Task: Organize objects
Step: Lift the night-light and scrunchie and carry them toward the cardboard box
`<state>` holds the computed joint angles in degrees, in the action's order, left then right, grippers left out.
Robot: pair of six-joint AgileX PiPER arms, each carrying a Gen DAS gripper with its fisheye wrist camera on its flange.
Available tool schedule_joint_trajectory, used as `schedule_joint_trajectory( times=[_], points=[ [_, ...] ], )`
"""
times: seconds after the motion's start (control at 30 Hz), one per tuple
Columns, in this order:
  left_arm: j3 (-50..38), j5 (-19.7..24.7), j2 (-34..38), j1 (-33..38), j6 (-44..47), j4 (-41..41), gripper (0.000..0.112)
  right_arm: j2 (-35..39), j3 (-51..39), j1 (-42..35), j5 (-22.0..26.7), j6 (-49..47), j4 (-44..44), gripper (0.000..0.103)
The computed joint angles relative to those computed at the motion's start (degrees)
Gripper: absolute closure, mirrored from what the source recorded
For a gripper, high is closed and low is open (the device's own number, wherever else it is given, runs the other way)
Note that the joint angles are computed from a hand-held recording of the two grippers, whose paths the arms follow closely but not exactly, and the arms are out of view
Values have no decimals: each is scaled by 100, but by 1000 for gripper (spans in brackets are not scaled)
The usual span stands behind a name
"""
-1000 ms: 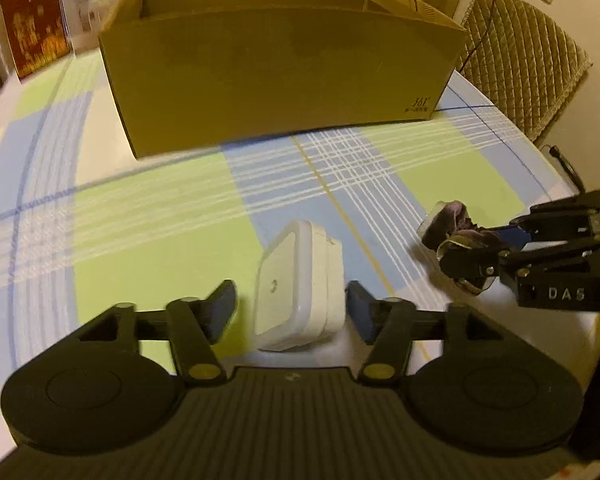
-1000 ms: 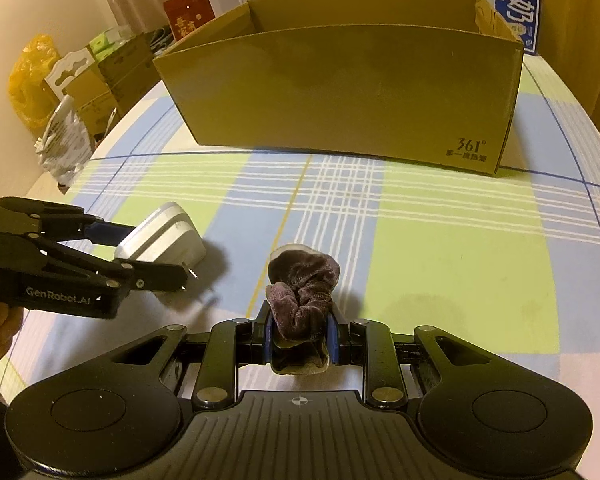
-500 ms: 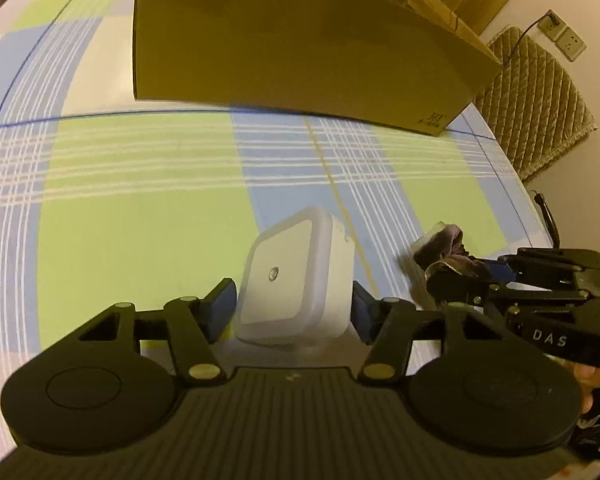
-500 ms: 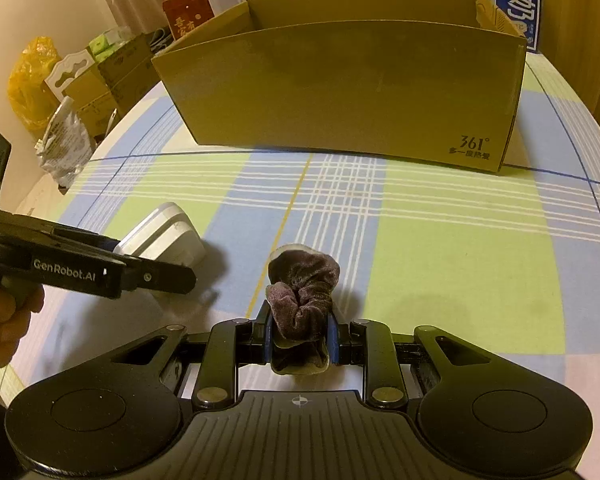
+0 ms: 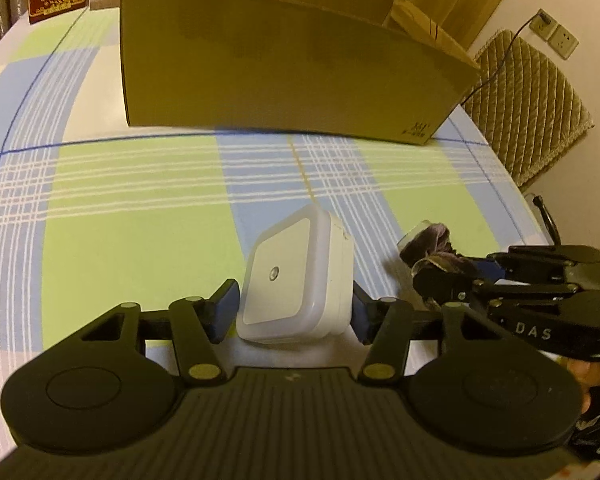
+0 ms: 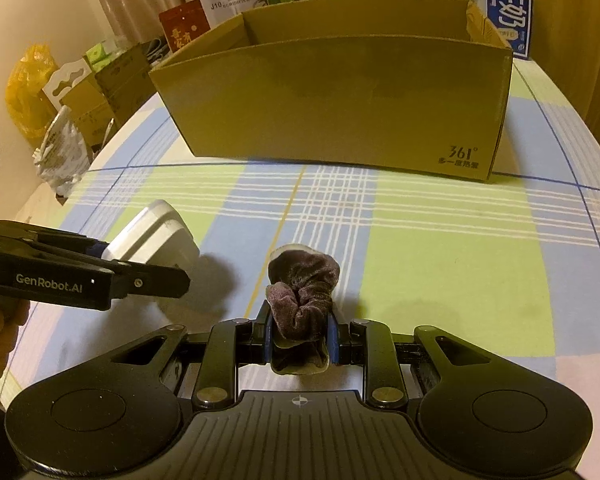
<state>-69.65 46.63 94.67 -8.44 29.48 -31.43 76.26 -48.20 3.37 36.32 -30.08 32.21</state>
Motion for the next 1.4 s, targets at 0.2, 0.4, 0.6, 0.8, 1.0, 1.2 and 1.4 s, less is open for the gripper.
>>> schedule_joint_trajectory(
  times=[0.2, 0.4, 0.6, 0.8, 1.0, 1.2, 1.4],
  points=[
    [55, -40, -269, -110, -385, 279, 61, -189, -92, -13, 126, 166, -104, 81],
    [171, -65, -576, -269, -880, 533, 61, -498, -162, -15, 302, 537, -379, 81],
    [241, -41, -921, -425, -1363, 729, 61, -813, -306, -59, 531, 875, -618, 81],
    [275, 9, -1226, -568, -1743, 918, 61, -1118, -451, -141, 797, 1028, -747, 81],
    [250, 94, -1495, -711, -2126, 1177, 61, -1353, -520, -264, 1021, 1055, -745, 81],
    [179, 195, -1678, -787, -2364, 1369, 61, -1557, -584, -395, 1230, 1035, -718, 81],
    [87, 288, -1815, -881, -2567, 1550, 61, -1715, -649, -540, 1428, 965, -663, 81]
  ],
)
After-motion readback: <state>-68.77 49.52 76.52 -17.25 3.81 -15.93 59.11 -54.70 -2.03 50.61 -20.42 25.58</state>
